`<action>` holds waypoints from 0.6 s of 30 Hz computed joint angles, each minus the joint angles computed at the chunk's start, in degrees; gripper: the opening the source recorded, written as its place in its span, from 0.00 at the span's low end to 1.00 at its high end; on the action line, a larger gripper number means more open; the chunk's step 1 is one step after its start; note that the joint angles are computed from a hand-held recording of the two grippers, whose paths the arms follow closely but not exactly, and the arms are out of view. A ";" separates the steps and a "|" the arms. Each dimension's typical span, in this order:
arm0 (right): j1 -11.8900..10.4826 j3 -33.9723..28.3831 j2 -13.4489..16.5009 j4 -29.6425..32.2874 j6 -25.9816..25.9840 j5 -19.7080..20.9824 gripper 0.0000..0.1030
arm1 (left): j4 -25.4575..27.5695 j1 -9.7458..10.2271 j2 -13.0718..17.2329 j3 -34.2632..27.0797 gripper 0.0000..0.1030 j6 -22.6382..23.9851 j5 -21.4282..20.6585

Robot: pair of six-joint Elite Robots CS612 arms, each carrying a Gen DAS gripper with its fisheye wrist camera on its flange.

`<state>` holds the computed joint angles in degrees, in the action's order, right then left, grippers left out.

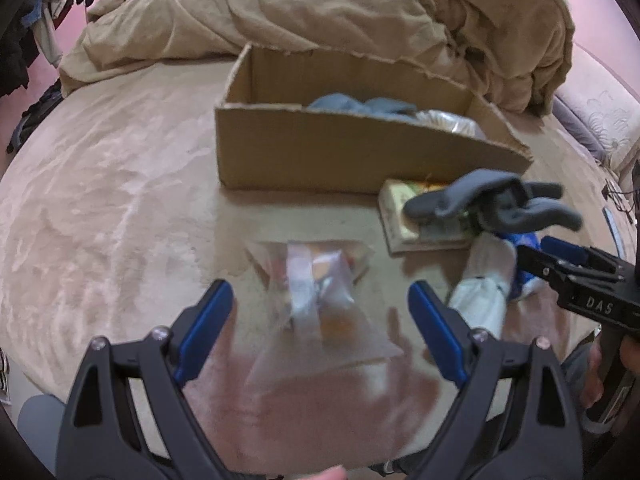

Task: Organize objects
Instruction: 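Grasp the clear snack bag with the left tool while the right tool grasps the blue tissue pack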

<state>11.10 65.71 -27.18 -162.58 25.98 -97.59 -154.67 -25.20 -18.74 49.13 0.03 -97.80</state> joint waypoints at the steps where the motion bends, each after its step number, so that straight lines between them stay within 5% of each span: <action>1: -0.08 -0.47 0.34 0.38 -0.01 0.30 0.74 | 0.44 0.02 0.27 -0.42 0.88 -0.05 -0.16; 5: -0.11 -1.95 1.20 1.34 -0.85 0.34 0.75 | 2.62 0.05 1.33 -2.14 0.85 -0.02 -0.67; 9: -0.08 -2.46 1.39 2.02 -1.07 0.23 0.73 | 2.36 0.07 1.26 -1.93 0.64 0.90 -0.44; 12: 0.01 -2.55 1.38 2.05 -1.60 0.03 0.54 | 2.00 0.20 1.05 -1.49 0.52 0.78 -0.55; 18: 0.14 -1.83 0.50 1.59 -1.17 -0.71 0.41 | 0.16 0.37 -0.42 0.89 0.47 0.74 -1.72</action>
